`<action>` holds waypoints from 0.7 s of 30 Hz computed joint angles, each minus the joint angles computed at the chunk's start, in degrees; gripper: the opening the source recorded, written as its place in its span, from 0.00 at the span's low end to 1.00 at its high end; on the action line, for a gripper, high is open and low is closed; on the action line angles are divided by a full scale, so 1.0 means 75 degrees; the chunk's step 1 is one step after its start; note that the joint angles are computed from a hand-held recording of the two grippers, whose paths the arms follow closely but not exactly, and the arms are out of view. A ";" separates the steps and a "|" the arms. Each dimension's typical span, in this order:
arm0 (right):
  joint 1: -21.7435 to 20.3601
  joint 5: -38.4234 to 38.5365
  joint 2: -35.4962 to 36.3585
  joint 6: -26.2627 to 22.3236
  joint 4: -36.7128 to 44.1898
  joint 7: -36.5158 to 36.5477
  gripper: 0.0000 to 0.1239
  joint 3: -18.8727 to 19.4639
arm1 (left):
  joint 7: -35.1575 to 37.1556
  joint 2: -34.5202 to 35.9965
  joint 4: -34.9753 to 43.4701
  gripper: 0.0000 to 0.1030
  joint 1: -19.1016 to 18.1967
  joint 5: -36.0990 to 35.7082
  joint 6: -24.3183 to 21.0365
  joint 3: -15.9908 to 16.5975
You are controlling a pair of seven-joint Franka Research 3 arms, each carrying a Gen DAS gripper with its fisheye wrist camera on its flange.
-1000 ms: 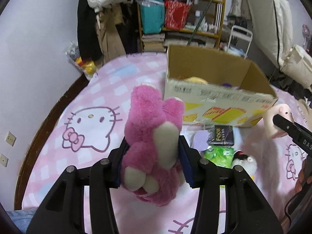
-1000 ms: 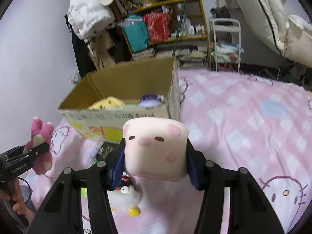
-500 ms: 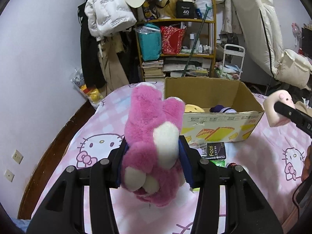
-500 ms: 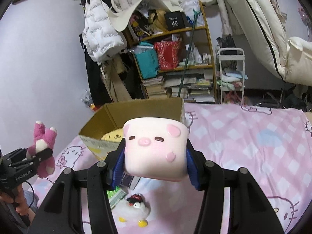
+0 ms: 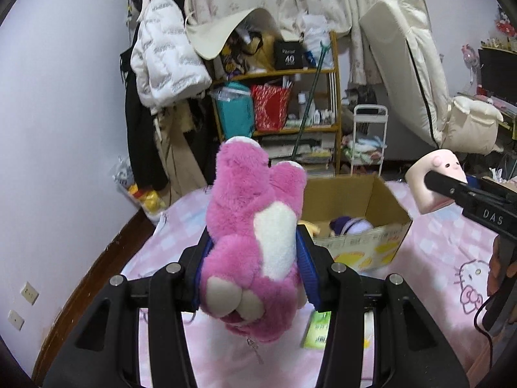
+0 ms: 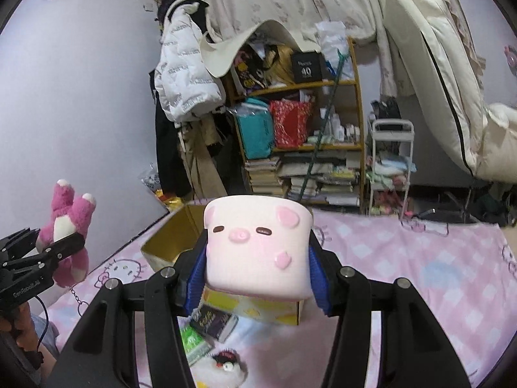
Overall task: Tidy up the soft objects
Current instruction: 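Lift the pink bear with the left tool while the right tool carries the cube pig over the box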
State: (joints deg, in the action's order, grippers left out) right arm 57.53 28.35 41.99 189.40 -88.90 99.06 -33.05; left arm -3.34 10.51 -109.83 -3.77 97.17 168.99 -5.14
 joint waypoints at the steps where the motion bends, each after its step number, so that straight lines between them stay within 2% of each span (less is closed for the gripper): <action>1: -0.0030 -0.0037 0.0033 0.0009 0.0089 -0.0029 0.47 -0.0008 | 0.0062 0.0048 0.0135 0.45 -0.0011 -0.0010 -0.0005 -0.0007; 3: -0.0069 -0.0071 0.0189 -0.0087 0.0406 -0.0017 0.47 -0.0107 | 0.0279 0.0147 0.0362 0.45 -0.0028 -0.0261 0.0043 -0.0011; 6: -0.0387 -0.0242 0.0399 -0.0238 0.0914 0.0098 0.47 0.0054 | 0.0490 0.0374 0.0798 0.45 -0.0060 -0.0534 0.0348 0.0049; 9: -0.0581 -0.0534 0.0556 -0.0370 0.1261 0.0307 0.47 0.0096 | 0.0757 0.0622 0.1276 0.45 -0.0226 -0.0618 0.0273 0.0136; 13: -0.0739 -0.0980 0.0959 -0.0627 0.2012 0.0666 0.47 -0.0149 | 0.1026 0.1056 0.2006 0.46 -0.0449 -0.0598 0.0210 0.0272; 15: -0.0876 -0.1184 0.1122 -0.0668 0.2344 0.0850 0.47 -0.0146 | 0.0922 0.1170 0.2179 0.46 -0.0591 -0.0465 0.0036 0.0365; 19: -0.1032 -0.1513 0.1352 -0.0604 0.2671 0.1145 0.47 -0.0099 | 0.0568 0.1532 0.2544 0.46 -0.0676 -0.0359 0.0175 0.0510; 21: -0.1005 -0.1513 0.1604 -0.0586 0.2858 0.1350 0.47 -0.0269 | 0.0447 0.1723 0.2692 0.46 -0.0670 -0.0294 0.0261 0.0562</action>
